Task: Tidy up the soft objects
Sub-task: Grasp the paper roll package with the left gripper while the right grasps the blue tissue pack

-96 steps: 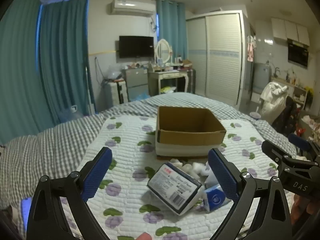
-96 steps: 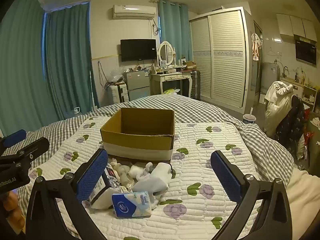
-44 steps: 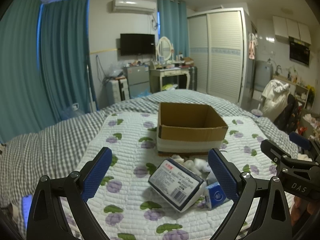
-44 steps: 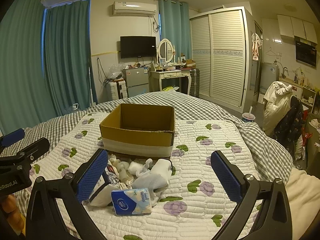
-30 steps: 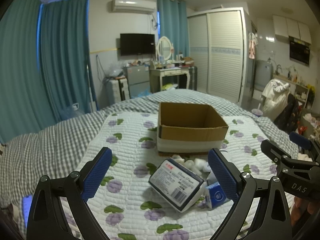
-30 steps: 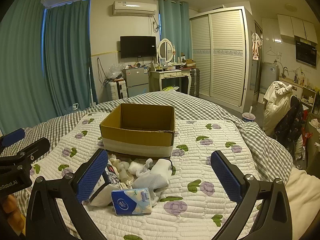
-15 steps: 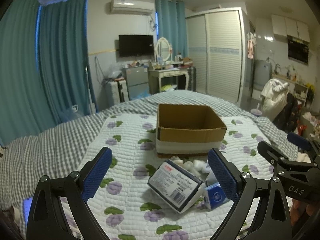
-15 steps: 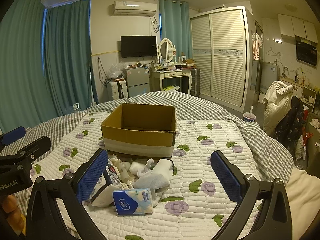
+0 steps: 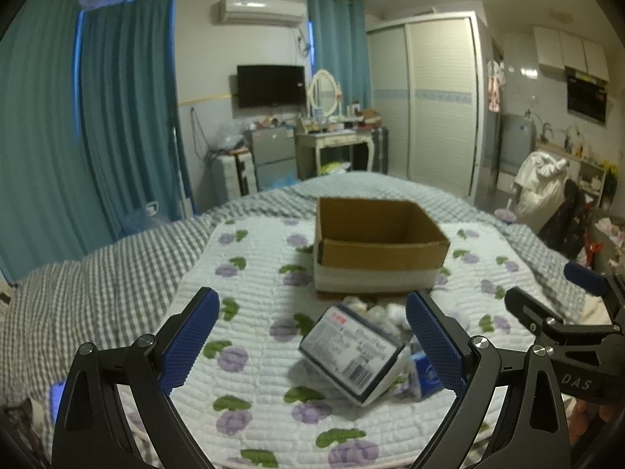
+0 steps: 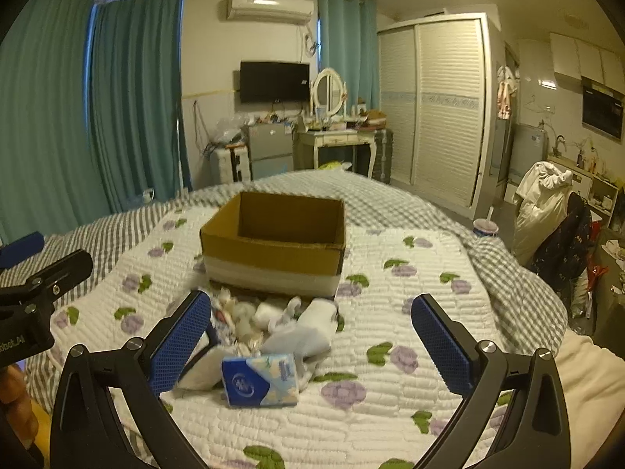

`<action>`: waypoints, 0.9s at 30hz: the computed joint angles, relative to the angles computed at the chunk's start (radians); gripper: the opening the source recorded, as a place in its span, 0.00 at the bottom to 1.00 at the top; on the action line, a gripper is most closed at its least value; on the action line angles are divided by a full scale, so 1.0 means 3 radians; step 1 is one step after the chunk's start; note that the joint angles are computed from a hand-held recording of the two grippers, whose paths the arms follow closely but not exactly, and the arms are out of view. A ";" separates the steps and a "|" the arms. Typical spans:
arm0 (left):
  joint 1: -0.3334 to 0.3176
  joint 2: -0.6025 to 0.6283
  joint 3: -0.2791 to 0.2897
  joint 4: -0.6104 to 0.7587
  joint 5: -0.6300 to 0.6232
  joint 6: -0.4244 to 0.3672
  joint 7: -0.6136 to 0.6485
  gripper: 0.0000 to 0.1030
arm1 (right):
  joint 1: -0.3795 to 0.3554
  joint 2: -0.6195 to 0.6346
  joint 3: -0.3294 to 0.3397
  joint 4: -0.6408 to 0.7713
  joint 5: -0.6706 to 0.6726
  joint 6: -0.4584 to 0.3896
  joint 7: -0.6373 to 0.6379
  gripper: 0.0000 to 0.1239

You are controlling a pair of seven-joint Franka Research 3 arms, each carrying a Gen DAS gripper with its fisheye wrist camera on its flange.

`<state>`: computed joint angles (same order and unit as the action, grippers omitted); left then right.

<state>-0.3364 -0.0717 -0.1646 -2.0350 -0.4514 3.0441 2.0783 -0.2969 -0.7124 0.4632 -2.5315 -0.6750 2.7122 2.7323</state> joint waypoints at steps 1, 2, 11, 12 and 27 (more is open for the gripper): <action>0.0026 0.0013 -0.0006 -0.0009 0.0067 -0.0036 -0.0074 0.95 | 0.0022 0.0053 -0.0001 -0.0004 0.0019 0.0006 -0.0009 0.83; 0.0049 0.0031 -0.0011 -0.0014 0.0122 -0.0079 -0.0131 0.95 | 0.0042 0.0111 -0.0004 -0.0011 0.0034 0.0018 -0.0012 0.83; 0.0271 0.0243 -0.0127 -0.0058 0.0799 -0.0264 -0.0704 0.95 | 0.0467 0.0974 -0.0281 0.0130 0.0039 -0.0026 -0.0172 0.76; 0.0290 0.0276 -0.0140 -0.0047 0.0867 -0.0291 -0.0755 0.95 | 0.0519 0.1045 -0.0331 0.0155 0.0028 -0.0016 -0.0183 0.74; 0.0371 0.0537 -0.0419 0.0148 0.0668 -0.0631 -0.0394 0.93 | 0.0579 0.0823 -0.0662 0.0055 -0.0224 0.0062 0.0112 0.59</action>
<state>-0.2252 0.0893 -0.2904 -1.9906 -0.2509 2.8547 1.9602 -0.1232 -0.4656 0.2646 -2.5152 -0.7422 2.7306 2.7659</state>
